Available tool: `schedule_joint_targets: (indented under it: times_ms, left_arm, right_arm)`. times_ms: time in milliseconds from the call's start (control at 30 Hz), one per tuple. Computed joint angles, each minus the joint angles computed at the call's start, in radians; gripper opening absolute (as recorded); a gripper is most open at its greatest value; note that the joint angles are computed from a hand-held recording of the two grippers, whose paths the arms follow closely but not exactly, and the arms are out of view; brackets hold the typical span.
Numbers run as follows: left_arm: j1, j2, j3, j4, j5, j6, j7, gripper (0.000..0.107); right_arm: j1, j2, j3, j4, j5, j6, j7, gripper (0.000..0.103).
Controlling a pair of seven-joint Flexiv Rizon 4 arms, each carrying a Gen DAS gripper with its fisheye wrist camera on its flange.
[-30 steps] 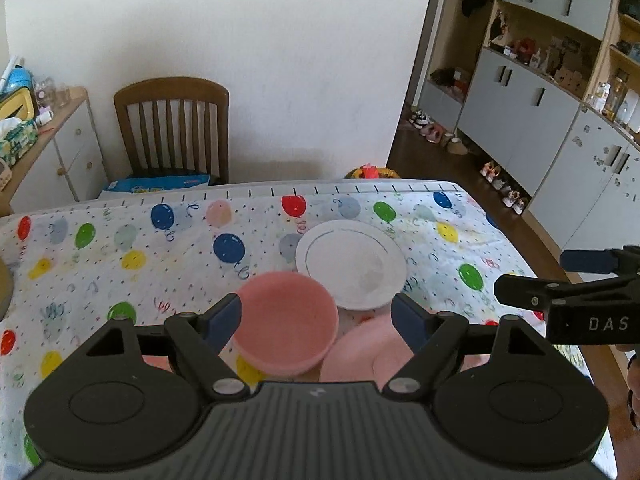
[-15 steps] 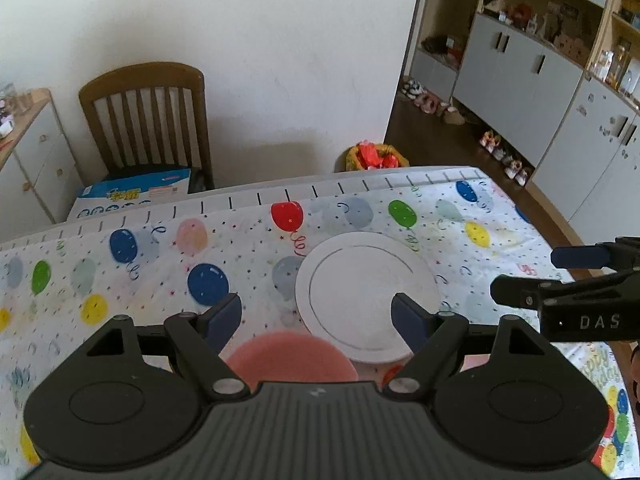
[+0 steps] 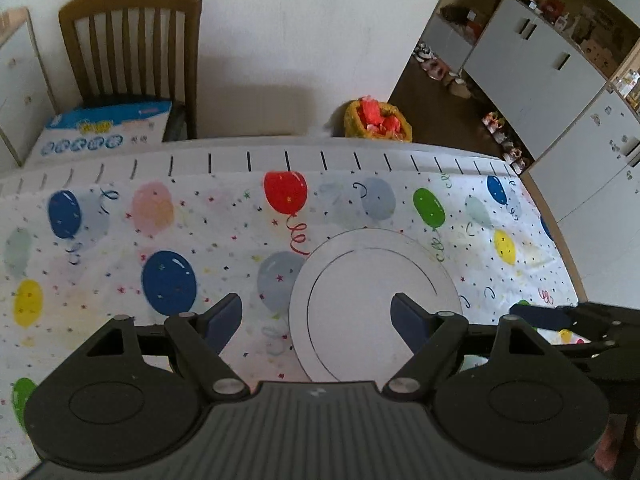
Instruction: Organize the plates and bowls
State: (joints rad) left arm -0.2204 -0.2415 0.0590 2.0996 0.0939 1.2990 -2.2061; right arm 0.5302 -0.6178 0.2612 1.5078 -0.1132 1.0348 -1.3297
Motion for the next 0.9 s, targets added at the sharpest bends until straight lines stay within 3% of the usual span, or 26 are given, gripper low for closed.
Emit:
schedule_joint_targets:
  times_ms: [67,167,267,333,533,667,733,900]
  left_arm:
    - [0.015,-0.018,-0.015,0.001,-0.026,0.013,0.021,0.079]
    - [0.059,-0.038,-0.066,0.028,-0.132,0.045,0.101,0.065]
    - [0.073,-0.055,-0.086,0.042,-0.201,0.058,0.149,0.064]
    - [0.087,-0.062,-0.106,0.055,-0.26,0.065,0.181,0.06]
    - [0.094,-0.078,-0.12,0.076,-0.336,0.099,0.228,0.057]
    - [0.112,-0.086,-0.155,0.089,-0.402,0.12,0.276,0.037]
    - [0.125,-0.089,-0.176,0.098,-0.436,0.138,0.303,0.034]
    - [0.126,-0.094,-0.182,0.109,-0.47,0.161,0.329,0.027]
  right_arm:
    - [-0.012,-0.023,0.015,-0.029,0.022,-0.025,-0.011,0.062]
    - [-0.027,-0.047,0.029,-0.065,0.063,-0.054,-0.007,0.053]
    - [-0.044,-0.068,0.042,-0.097,0.11,-0.081,-0.007,0.048]
    - [-0.055,-0.08,0.049,-0.118,0.138,-0.102,-0.005,0.039]
    - [-0.077,-0.1,0.064,-0.152,0.205,-0.127,-0.019,0.027]
    - [-0.086,-0.109,0.075,-0.167,0.242,-0.148,-0.038,0.021]
    - [-0.088,-0.111,0.078,-0.169,0.258,-0.146,-0.047,0.014]
    - [-0.096,-0.115,0.081,-0.172,0.293,-0.14,-0.051,0.01]
